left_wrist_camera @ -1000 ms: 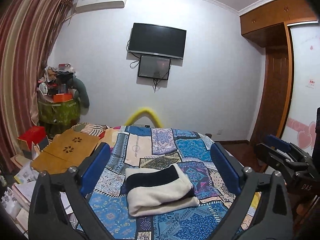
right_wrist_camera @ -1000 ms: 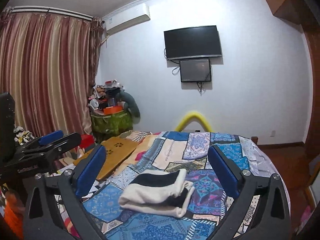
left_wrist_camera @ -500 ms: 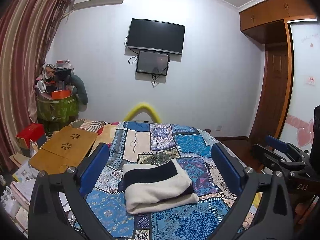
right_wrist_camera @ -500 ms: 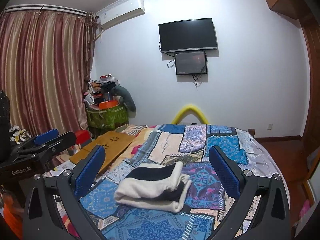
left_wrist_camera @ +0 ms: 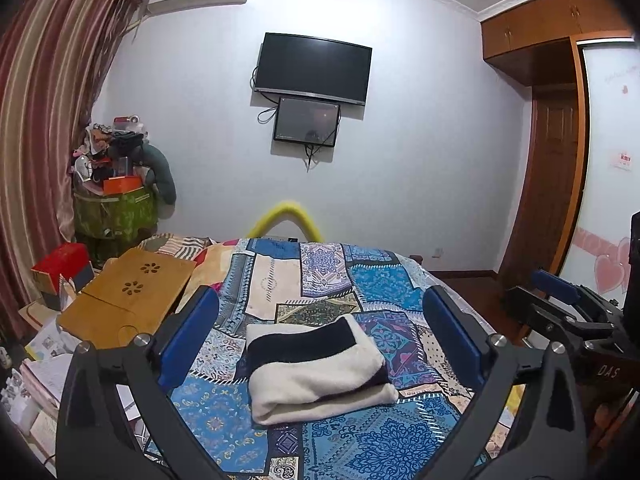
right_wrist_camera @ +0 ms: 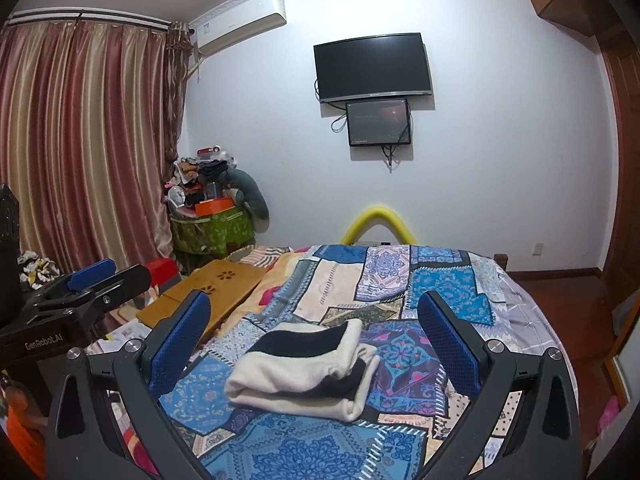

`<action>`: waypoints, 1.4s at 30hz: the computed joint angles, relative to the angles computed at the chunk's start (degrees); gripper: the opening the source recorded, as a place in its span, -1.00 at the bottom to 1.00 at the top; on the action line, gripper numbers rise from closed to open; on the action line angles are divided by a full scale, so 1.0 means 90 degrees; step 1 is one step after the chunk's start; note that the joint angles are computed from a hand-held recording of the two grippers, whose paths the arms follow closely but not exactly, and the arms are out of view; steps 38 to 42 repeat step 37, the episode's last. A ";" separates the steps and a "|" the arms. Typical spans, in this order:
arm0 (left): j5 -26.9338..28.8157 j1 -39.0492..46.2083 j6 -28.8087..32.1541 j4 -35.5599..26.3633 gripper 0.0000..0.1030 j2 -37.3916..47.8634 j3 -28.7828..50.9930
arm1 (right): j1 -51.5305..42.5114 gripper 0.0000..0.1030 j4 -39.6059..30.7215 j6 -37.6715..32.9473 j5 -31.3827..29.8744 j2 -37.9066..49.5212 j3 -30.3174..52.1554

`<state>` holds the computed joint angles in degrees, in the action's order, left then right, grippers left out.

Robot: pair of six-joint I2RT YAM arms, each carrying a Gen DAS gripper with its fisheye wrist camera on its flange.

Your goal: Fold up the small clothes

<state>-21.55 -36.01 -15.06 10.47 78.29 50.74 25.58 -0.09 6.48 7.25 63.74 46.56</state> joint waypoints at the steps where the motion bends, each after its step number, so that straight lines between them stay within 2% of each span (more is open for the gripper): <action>1: -0.0011 -0.0004 -0.0008 -0.0004 0.99 0.0002 0.0002 | 0.0000 1.00 -0.0001 0.0007 -0.0001 0.0001 0.0000; 42: 0.0128 -0.0092 0.0049 -0.0179 0.99 0.0057 0.0106 | -0.0003 1.00 -0.0019 0.0128 -0.0053 0.0008 -0.0015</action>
